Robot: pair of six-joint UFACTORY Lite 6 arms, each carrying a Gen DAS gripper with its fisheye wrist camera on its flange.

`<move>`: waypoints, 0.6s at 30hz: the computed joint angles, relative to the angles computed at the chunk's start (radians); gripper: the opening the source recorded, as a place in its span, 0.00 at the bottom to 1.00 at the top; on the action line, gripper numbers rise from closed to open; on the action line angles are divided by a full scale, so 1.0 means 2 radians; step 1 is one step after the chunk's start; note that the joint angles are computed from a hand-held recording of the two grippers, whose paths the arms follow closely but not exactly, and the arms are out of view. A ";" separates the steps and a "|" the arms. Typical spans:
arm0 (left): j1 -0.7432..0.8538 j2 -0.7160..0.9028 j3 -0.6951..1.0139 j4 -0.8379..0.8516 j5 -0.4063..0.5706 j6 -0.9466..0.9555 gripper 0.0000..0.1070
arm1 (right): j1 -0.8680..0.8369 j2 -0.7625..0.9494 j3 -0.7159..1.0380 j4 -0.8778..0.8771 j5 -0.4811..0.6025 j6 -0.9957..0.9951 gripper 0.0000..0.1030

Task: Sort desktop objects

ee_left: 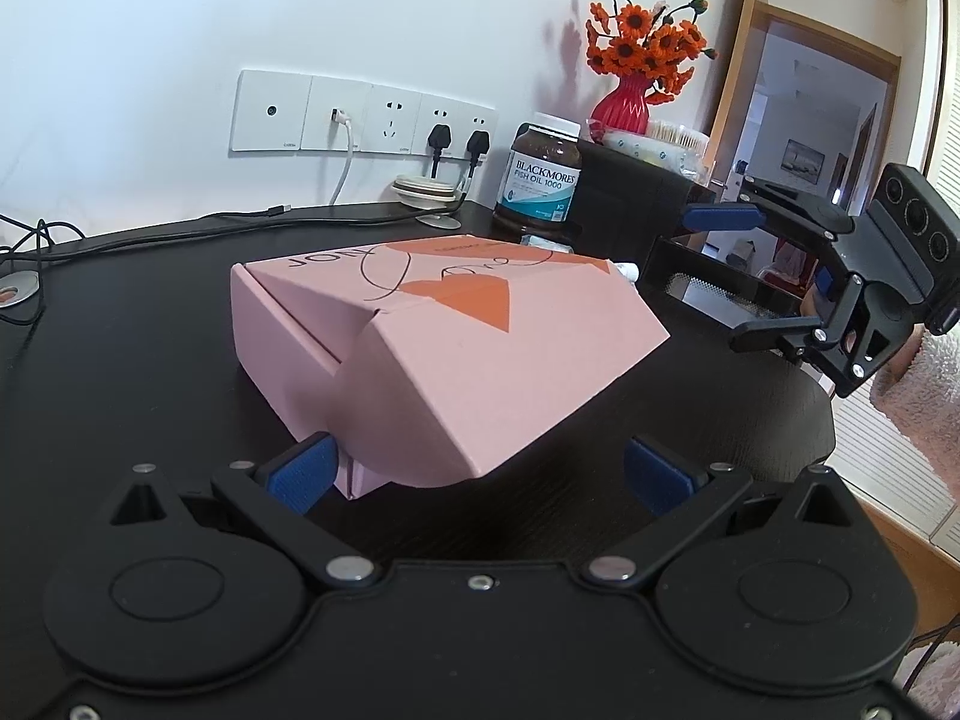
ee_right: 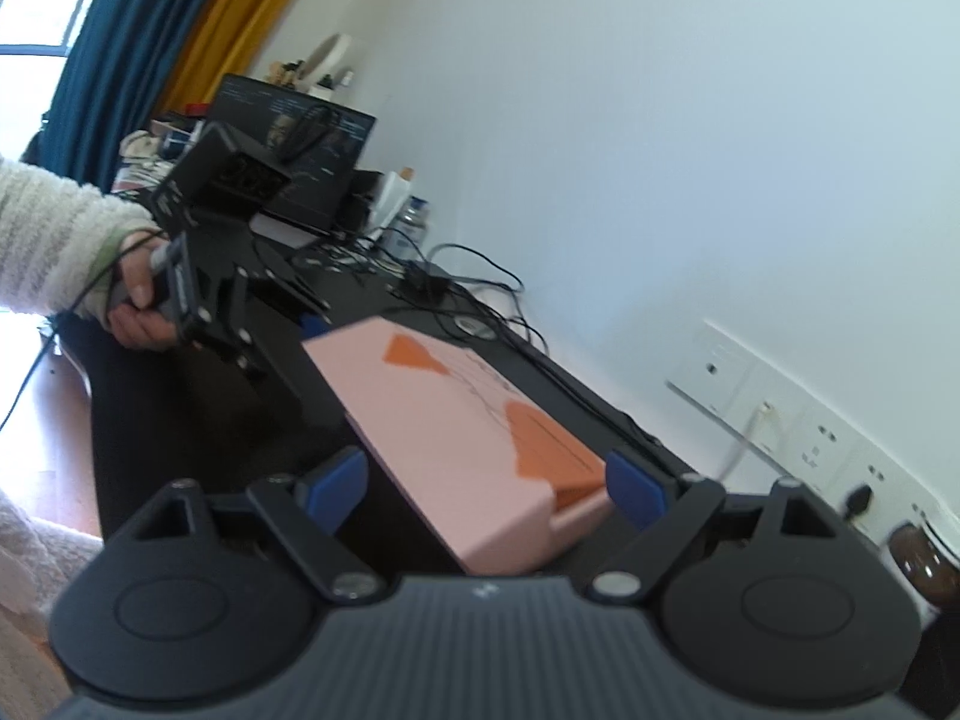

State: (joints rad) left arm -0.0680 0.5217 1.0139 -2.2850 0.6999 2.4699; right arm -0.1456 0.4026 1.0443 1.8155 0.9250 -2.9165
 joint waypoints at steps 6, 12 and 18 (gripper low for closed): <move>-0.005 0.000 0.004 -0.004 -0.011 -0.001 0.96 | -0.020 0.010 -0.007 0.021 -0.010 -0.023 0.85; -0.009 -0.001 0.005 -0.006 -0.017 -0.002 0.96 | -0.029 0.028 -0.001 0.044 -0.032 -0.035 0.85; -0.011 -0.002 0.004 -0.013 -0.020 0.002 0.96 | -0.026 0.043 -0.005 0.068 -0.049 -0.054 0.85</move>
State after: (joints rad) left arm -0.0908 0.5175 1.0213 -2.3119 0.6603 2.4743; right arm -0.1976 0.4879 1.0337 1.9514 0.8266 -3.0240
